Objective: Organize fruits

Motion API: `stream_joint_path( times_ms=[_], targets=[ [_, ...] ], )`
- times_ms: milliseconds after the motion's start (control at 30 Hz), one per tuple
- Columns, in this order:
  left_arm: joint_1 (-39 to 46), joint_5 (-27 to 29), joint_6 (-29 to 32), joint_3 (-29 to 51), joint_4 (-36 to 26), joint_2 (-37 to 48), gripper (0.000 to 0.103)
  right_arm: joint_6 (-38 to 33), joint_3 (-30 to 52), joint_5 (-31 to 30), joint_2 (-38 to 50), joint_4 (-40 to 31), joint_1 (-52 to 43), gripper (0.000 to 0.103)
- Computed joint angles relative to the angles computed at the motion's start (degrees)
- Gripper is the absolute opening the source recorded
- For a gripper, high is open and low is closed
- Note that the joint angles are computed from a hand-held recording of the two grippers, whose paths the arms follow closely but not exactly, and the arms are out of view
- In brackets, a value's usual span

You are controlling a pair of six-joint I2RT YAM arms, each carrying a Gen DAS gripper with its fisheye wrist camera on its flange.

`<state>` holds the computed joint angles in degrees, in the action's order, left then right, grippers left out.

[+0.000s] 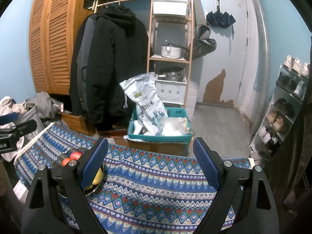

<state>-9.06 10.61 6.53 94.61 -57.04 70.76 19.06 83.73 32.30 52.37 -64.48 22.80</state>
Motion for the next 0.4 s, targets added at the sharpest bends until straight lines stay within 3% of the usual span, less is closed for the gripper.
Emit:
stream_joint_path(
  times_ms=[400],
  targets=[
    [0.3, 0.4, -0.8, 0.8, -0.8, 0.6, 0.102, 0.2, 0.0, 0.4, 0.1, -0.1, 0.4, 0.087]
  ],
)
